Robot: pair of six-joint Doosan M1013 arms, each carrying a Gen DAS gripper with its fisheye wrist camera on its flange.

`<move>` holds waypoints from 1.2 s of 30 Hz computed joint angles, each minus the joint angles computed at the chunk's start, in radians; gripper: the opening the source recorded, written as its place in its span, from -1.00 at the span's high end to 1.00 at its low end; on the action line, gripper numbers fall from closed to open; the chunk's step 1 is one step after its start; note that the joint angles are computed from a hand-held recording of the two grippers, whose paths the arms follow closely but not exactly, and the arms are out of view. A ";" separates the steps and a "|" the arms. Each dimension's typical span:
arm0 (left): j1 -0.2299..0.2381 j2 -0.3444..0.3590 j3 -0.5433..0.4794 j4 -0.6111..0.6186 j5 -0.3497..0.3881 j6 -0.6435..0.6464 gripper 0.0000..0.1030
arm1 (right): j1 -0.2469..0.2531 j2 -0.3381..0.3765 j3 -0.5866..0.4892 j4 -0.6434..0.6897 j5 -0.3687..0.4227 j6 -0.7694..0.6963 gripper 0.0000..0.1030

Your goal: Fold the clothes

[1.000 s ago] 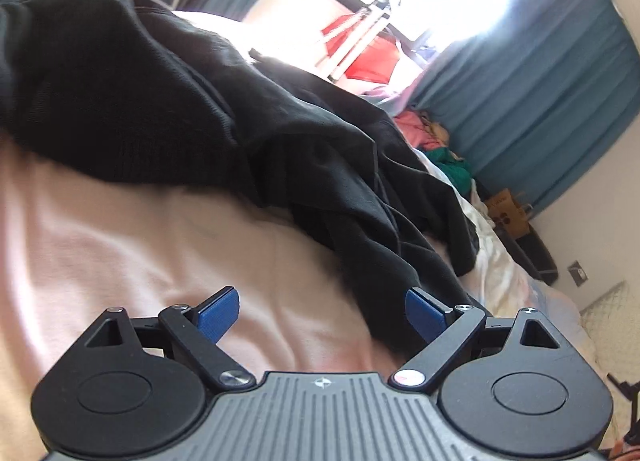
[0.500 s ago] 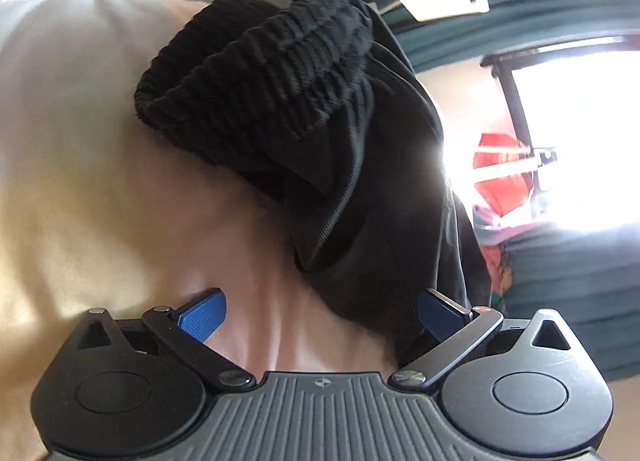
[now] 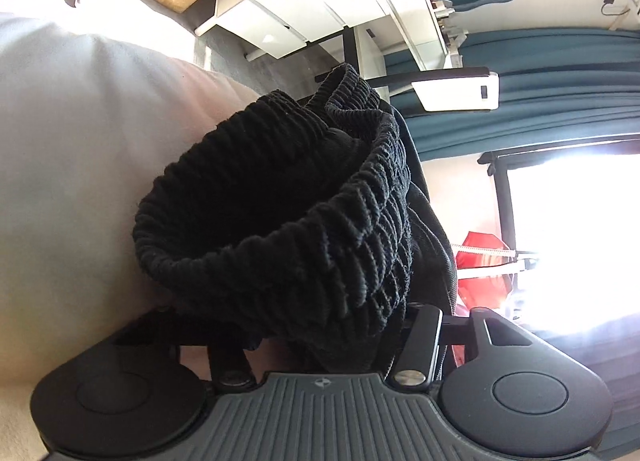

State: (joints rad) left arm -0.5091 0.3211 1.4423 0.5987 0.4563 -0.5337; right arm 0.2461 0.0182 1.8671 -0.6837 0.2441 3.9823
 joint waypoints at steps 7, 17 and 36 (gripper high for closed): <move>0.009 -0.027 -0.029 -0.014 0.079 0.159 0.76 | 0.006 -0.030 0.005 -0.347 0.074 0.149 0.91; 0.015 -0.034 -0.247 -0.044 0.208 0.459 0.85 | 0.006 -0.064 -0.006 -0.994 0.216 0.590 0.92; 0.082 -0.152 0.101 -0.341 0.095 0.523 0.68 | -0.082 -0.166 0.136 -0.358 -0.075 0.227 0.84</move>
State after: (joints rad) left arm -0.4272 0.1694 1.5438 0.2574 0.5514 -0.0109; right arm 0.1643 -0.1477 2.0030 -1.0420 0.1689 4.2094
